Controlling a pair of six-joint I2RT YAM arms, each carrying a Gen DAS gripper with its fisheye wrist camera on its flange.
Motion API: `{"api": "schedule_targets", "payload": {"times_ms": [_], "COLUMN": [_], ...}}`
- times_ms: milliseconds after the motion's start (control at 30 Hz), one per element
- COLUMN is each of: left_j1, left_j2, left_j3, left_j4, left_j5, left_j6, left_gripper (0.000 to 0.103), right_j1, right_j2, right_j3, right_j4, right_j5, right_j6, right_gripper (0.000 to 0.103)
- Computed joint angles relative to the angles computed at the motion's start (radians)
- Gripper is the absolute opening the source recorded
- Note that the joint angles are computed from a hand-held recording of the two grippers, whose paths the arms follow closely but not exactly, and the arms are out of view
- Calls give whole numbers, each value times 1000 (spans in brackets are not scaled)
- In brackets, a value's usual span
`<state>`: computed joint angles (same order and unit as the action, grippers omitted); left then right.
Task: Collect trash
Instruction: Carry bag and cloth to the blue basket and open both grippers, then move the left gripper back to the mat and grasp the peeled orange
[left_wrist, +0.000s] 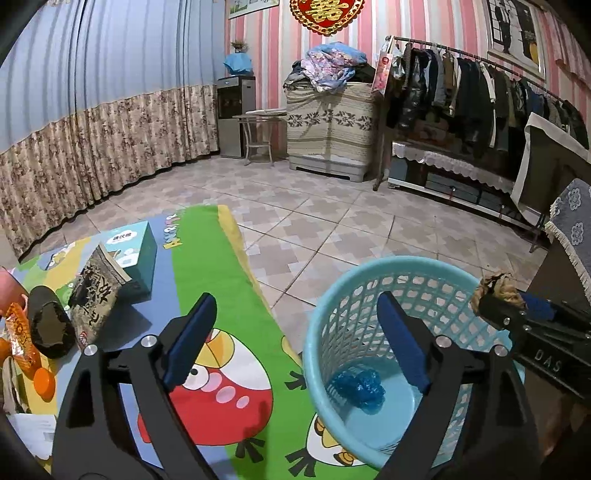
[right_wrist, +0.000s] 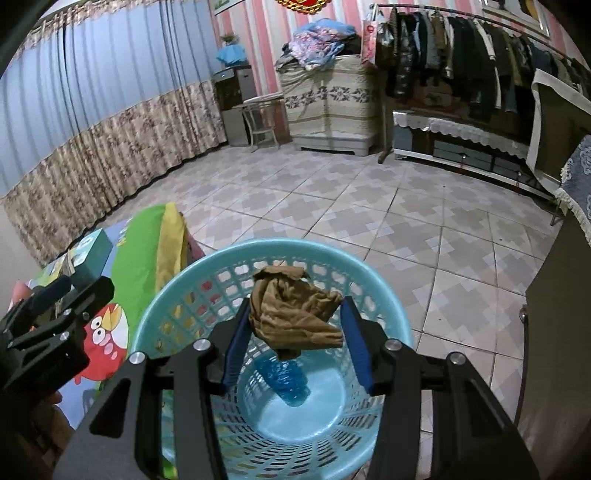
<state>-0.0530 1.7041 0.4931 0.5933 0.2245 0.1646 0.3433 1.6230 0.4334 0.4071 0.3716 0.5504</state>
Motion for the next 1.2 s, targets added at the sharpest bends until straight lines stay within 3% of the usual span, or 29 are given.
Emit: {"api": "schedule_targets", "payload": {"times_ms": [67, 233, 500, 667, 967, 1067, 1200], "left_j1": [0, 10, 42, 142, 487, 622, 785], "left_j2": [-4, -22, -81, -160, -295, -294, -233], "left_j3": [-9, -25, -51, -88, -116, -104, -52], "left_j4": [11, 12, -7, -47, -208, -244, -276], "left_j5": [-4, 6, 14, 86, 303, 372, 436], "left_j6": [2, -2, 16, 31, 162, 235, 331], "left_gripper": [91, 93, 94, 97, 97, 98, 98], "right_j1": [-3, -18, 14, 50, 208, 271, 352], "right_j2": [4, 18, -17, -53, -20, 25, 97], "right_j3": [-3, -4, -23, -34, 56, 102, 184], "right_j4": [3, 5, 22, 38, -13, -34, -74], "right_j5": [3, -1, 44, 72, 168, 198, 230], "right_j6": [6, 20, 16, 1, -6, 10, 40], "right_gripper": [73, 81, 85, 90, 93, 99, 99]}}
